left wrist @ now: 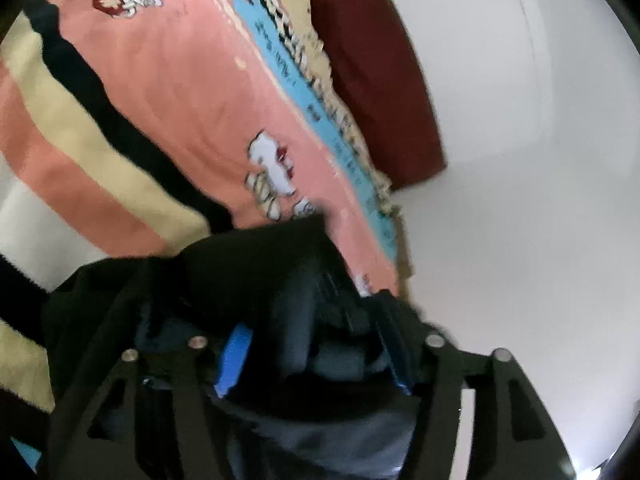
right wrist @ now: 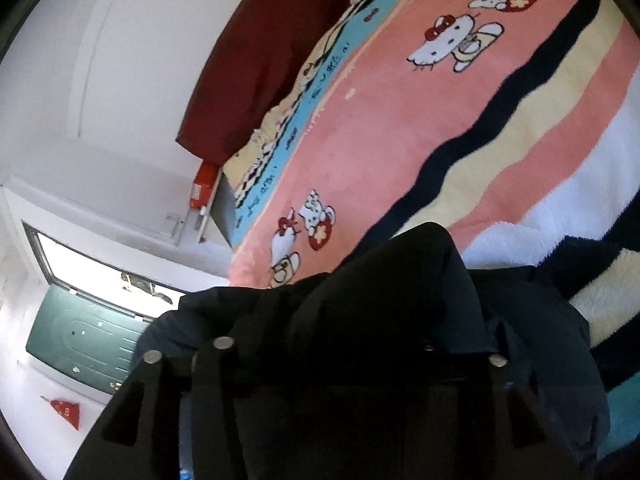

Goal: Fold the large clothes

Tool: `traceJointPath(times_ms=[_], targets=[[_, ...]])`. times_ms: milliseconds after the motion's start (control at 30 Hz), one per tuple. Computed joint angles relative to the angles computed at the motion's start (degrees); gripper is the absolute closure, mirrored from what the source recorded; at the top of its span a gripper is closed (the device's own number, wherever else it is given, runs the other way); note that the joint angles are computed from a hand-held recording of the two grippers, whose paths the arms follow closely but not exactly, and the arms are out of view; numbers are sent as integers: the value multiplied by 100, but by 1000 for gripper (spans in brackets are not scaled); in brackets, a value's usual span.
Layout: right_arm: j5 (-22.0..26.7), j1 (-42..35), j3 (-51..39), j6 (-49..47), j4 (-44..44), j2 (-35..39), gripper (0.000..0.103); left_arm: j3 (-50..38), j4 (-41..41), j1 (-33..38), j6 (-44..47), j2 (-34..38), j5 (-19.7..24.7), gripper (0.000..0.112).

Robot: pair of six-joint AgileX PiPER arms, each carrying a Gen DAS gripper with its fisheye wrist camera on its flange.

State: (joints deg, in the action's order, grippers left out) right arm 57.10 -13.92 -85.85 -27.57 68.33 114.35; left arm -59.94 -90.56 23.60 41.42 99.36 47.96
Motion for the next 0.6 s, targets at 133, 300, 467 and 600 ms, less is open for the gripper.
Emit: traceJointPath(times_ms=[133, 300, 467, 600], targets=[[-38, -76, -19, 7, 32, -235, 20, 51, 193, 337, -277, -430, 126, 52], [-72, -106, -146, 142, -447, -715, 20, -107, 1909, 113, -1247, -1292, -419, 52], [-309, 448, 27, 132, -1402, -1426, 20, -234, 3942, -923, -2443, -1756, -930, 52], [-665, 1242, 225, 212, -2502, -1830, 20, -520, 5786, -2178, -3546, -1624, -1354, 52]])
